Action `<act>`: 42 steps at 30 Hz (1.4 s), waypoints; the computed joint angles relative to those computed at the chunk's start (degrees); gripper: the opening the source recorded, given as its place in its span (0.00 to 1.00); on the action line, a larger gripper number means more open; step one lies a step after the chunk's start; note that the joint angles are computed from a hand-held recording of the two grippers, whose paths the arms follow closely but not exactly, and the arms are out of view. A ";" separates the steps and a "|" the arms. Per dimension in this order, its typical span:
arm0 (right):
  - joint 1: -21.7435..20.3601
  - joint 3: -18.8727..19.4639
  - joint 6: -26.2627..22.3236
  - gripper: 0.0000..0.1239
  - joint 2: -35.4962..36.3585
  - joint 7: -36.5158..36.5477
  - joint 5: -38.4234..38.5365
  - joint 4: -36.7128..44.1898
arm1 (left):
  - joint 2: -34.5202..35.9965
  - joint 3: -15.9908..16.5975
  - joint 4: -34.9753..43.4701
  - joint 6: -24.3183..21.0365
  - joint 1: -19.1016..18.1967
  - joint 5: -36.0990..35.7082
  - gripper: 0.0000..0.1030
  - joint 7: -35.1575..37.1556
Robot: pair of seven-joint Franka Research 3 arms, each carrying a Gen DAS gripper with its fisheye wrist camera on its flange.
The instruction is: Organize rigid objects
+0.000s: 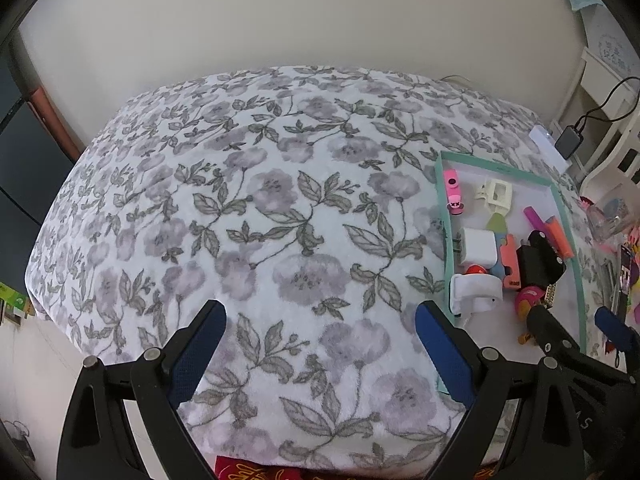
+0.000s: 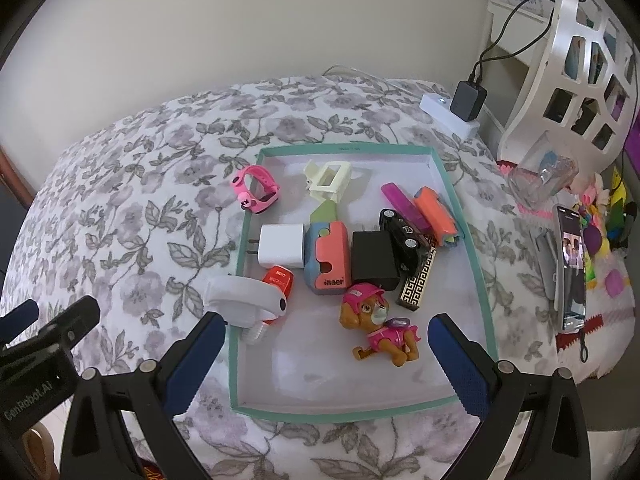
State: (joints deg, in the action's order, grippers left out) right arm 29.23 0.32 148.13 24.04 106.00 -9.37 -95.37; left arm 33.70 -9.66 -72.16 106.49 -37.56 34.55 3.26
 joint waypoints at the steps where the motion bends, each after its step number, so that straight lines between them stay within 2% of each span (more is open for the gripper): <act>1: 0.04 -0.01 0.02 0.83 0.00 0.00 -0.03 0.01 | 0.18 0.02 0.34 -0.28 -0.10 -0.05 0.93 -0.09; 13: 0.02 0.23 0.25 0.83 0.17 -1.42 0.22 0.12 | 0.26 0.02 0.49 -1.23 -0.03 -0.58 0.93 -0.67; 42: 0.00 0.24 -0.73 0.83 1.18 -2.95 0.80 1.15 | -0.34 -0.31 -1.28 -0.20 1.03 -1.62 0.93 -2.28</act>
State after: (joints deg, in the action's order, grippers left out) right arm 29.23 0.57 147.40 25.22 103.06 -8.57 -94.22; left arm 33.36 -9.97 -73.44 106.29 -36.53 32.94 0.98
